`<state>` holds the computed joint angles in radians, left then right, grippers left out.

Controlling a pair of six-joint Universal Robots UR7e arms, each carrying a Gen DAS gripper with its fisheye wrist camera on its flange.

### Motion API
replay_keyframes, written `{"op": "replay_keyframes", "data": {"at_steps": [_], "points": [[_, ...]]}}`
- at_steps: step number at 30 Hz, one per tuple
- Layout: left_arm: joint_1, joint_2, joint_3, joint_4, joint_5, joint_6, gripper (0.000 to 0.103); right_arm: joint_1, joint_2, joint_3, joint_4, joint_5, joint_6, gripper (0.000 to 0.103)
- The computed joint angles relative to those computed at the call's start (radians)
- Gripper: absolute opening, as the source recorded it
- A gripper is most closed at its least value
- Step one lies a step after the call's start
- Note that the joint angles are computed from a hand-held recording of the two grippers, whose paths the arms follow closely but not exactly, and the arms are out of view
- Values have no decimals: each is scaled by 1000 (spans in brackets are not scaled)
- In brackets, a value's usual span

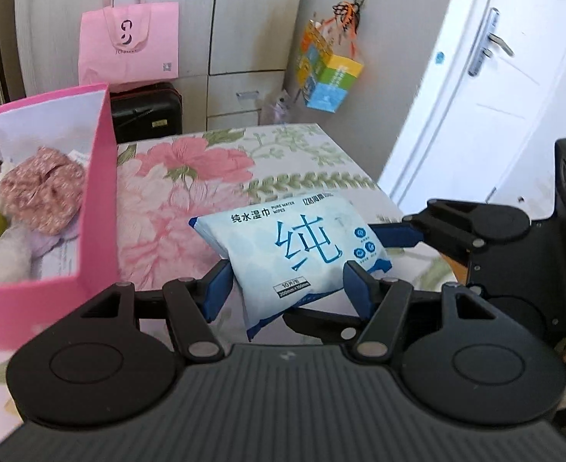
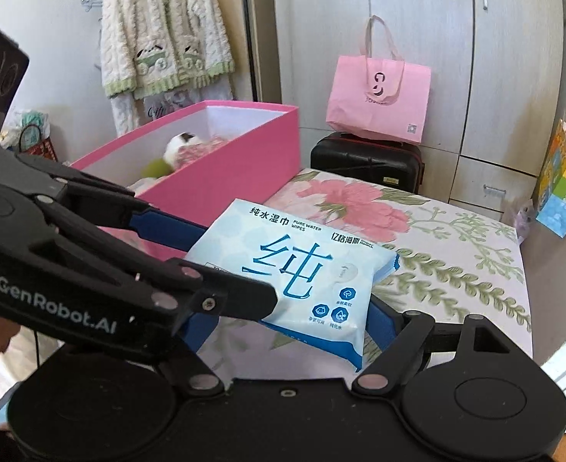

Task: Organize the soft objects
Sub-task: 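Lift the wet-wipes pack with both tools and carry it over the pink box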

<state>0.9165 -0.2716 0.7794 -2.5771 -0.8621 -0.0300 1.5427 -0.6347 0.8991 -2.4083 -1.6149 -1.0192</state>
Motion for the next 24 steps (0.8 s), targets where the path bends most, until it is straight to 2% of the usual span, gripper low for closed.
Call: {"op": "replay_keyframes", "data": {"at_steps": [7,12,15,20,24], "points": [[-12,-164,235,-24,-40,-57,62,40,-94,170,-49,-49,17,85],[-33,-266,375,-45,-14,-80,62,74,-140,271,-100,-56,-32,85],[-53,-312,463,-134,32,-58,62,88,-160,329,-152,-26,-69,85],[-69,-350,531,-277,100,4,62,113,-152,335,-180,20,-77,86],[-62,-364,524,-322,115,47,62,136,-114,295,-203,44,-78,89]]}}
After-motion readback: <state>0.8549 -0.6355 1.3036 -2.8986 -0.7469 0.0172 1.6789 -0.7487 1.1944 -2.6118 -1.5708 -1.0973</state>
